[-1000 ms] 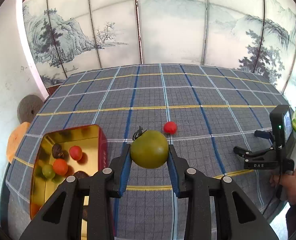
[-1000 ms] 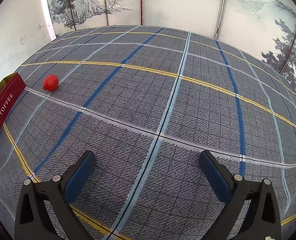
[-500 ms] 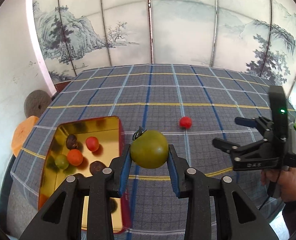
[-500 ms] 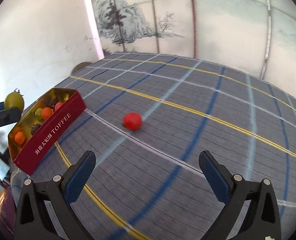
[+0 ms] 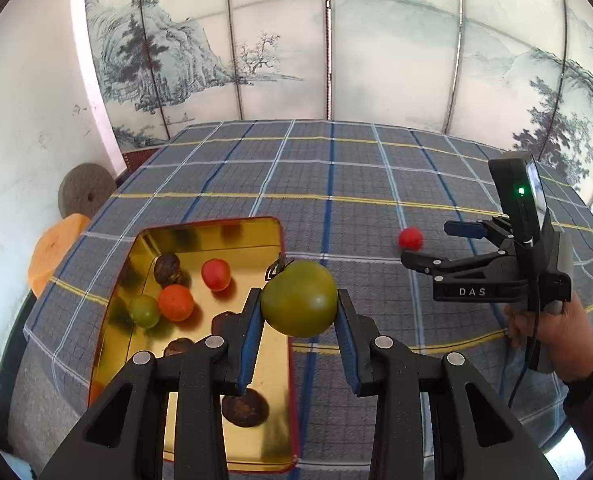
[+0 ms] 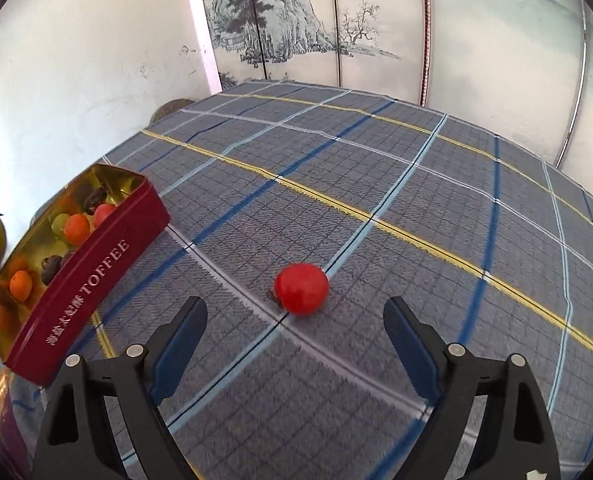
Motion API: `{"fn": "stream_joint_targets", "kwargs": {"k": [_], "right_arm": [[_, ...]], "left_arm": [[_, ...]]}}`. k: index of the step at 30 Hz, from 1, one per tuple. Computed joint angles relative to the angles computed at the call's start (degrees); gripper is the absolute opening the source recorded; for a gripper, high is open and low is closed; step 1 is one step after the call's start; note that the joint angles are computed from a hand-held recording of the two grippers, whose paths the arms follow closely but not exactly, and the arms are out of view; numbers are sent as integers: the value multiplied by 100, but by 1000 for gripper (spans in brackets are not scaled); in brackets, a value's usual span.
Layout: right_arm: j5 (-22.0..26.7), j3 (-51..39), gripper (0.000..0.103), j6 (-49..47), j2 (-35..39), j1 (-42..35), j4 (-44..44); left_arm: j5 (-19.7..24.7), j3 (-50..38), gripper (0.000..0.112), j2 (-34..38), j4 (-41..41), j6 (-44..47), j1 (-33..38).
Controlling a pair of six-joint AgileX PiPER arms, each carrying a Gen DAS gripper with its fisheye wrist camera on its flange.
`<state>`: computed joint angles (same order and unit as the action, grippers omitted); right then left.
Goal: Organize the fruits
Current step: 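Carry the green tomato toward the tray while the right grasps the red tomato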
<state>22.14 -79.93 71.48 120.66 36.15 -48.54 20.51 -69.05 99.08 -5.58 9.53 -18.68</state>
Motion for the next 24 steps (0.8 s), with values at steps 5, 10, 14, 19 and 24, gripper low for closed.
{"fn": "stream_joint_targets", "kwargs": {"k": [5, 10, 14, 19, 24], "right_arm": [[144, -422, 75, -705, 321, -106, 578], [382, -899, 62, -1380, 621, -191, 1142], [517, -1073, 34, -1580, 695, -175, 1241], [331, -616, 30, -900, 419, -96, 916], [191, 300, 30, 1030, -59, 158, -410]], "left_arm": [[24, -33, 36, 82, -311, 316, 174], [53, -94, 36, 131, -422, 422, 288], [79, -84, 36, 127, -464, 437, 406], [30, 76, 36, 52, -476, 455, 610], [-105, 315, 36, -39, -168, 238, 764]]}}
